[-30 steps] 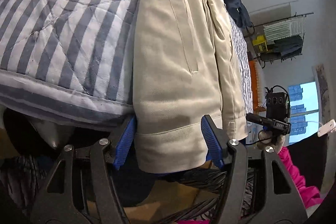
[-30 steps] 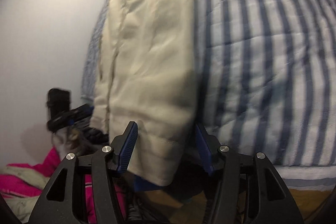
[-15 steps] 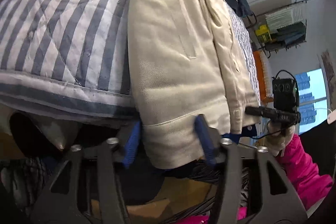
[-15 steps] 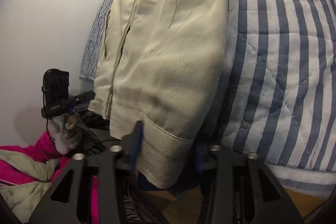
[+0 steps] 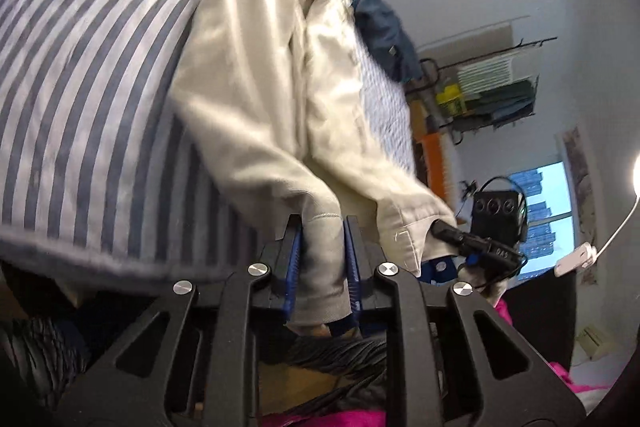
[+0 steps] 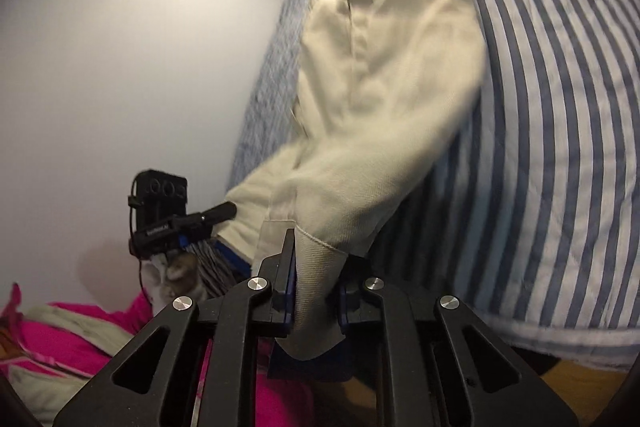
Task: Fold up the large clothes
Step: 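Grasp the hem with the right tool and lift it toward the blue collar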
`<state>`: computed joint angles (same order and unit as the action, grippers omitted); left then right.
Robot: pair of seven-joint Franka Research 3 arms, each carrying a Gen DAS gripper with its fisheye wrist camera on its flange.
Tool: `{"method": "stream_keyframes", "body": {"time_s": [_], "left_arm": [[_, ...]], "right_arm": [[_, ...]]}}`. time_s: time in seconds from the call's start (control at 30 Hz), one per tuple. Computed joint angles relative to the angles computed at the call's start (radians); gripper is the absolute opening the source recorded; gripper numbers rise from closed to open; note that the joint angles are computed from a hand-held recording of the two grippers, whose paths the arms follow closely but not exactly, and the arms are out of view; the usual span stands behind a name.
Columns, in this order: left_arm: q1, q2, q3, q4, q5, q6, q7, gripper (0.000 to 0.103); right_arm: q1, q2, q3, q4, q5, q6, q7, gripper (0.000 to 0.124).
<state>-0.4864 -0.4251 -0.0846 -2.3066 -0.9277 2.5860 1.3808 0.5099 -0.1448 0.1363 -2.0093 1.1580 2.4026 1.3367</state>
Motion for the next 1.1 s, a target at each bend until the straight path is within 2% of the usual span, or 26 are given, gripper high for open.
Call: {"method": "stream_keyframes", "body": {"time_s": [0.1, 0.23, 0.37, 0.53, 0.63, 0.77, 0.87, 0.93, 1.0, 1.03, 1.1], "left_arm": [[0.026, 0.069, 0.001, 0.087, 0.043, 0.008, 0.010, 0.017], [0.070, 0.147, 0.007, 0.180, 0.061, -0.012, 0.017, 0.016], [0.127, 0.225, -0.013, 0.254, 0.080, -0.031, 0.019, 0.015], [0.190, 0.319, -0.042, 0.325, 0.094, -0.051, 0.000, 0.015], [0.222, 0.366, -0.064, 0.356, 0.112, -0.052, -0.012, 0.015], [0.261, 0.428, -0.089, 0.392, 0.111, -0.063, -0.018, 0.015], [0.285, 0.450, -0.104, 0.399, 0.106, -0.052, -0.025, 0.017], [0.301, 0.455, -0.111, 0.399, 0.055, -0.056, 0.004, 0.020], [0.311, 0.455, -0.115, 0.395, 0.010, -0.051, 0.033, 0.027], [0.313, 0.453, -0.117, 0.395, 0.010, -0.040, 0.039, 0.031], [0.317, 0.447, -0.118, 0.396, 0.003, -0.028, 0.053, 0.031]], "right_arm": [[-0.008, 0.053, 0.005, 0.073, -0.030, 0.045, 0.052, 0.013], [-0.026, 0.159, 0.015, 0.203, -0.156, 0.077, 0.190, 0.013], [-0.053, 0.279, 0.022, 0.341, -0.230, 0.061, 0.299, 0.013], [-0.080, 0.448, 0.034, 0.531, -0.333, -0.003, 0.433, 0.013], [-0.099, 0.525, 0.050, 0.600, -0.347, -0.019, 0.478, 0.013], [-0.135, 0.599, 0.076, 0.638, -0.301, -0.021, 0.542, 0.015], [-0.183, 0.629, 0.113, 0.642, -0.201, -0.030, 0.526, 0.019], [-0.207, 0.628, 0.128, 0.633, -0.148, -0.033, 0.504, 0.026], [-0.231, 0.608, 0.146, 0.601, -0.061, 0.005, 0.452, 0.051], [-0.243, 0.596, 0.153, 0.588, -0.015, 0.019, 0.420, 0.054], [-0.261, 0.573, 0.157, 0.572, 0.050, 0.022, 0.354, 0.054]]}}
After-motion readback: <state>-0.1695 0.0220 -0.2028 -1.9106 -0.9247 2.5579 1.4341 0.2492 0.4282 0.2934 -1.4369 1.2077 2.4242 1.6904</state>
